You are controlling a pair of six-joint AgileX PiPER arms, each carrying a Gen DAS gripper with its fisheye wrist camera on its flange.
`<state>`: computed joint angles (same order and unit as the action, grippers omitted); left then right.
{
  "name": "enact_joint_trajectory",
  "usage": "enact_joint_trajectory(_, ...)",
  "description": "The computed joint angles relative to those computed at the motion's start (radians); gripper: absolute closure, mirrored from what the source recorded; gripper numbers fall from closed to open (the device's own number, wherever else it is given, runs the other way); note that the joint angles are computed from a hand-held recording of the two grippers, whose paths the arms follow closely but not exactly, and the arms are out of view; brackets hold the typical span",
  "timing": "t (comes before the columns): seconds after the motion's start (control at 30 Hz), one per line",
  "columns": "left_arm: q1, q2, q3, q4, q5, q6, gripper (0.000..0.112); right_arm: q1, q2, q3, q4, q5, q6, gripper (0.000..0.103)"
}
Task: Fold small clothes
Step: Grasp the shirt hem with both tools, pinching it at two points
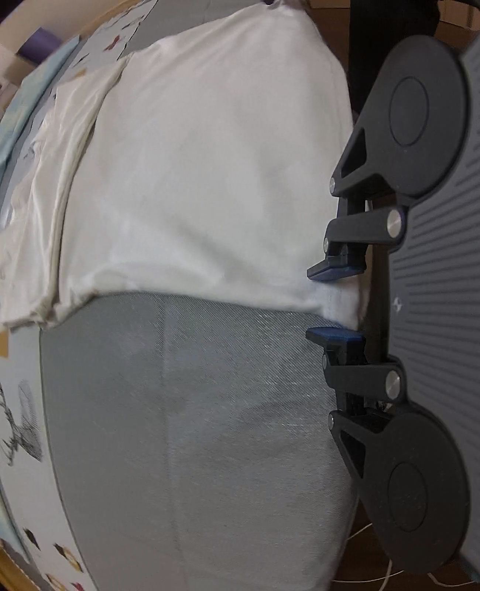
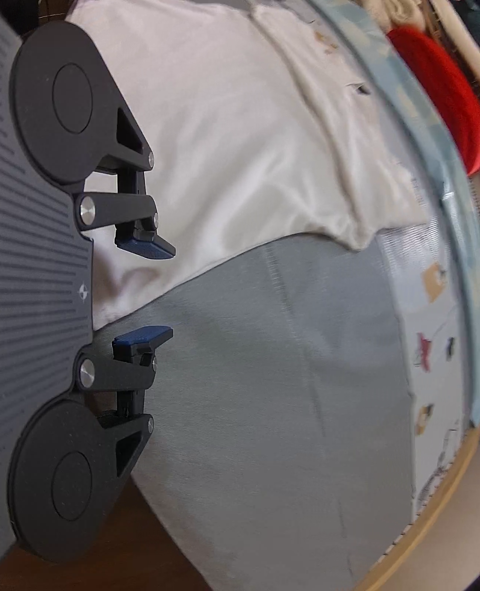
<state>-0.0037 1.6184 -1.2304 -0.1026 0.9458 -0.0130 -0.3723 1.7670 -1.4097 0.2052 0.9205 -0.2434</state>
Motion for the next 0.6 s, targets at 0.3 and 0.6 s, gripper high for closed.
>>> enact_joint_trajectory(0.3, -0.026, -0.029, 0.030, 0.032, -0.036, -0.025, 0.106, 0.017, -0.008, 0.047, -0.043, 0.013, -0.004, 0.061)
enact_joint_trajectory(0.6, -0.033, -0.075, 0.065, 0.048, -0.032, -0.074, 0.103, -0.025, -0.042, 0.066, 0.026, 0.007, -0.020, 0.095)
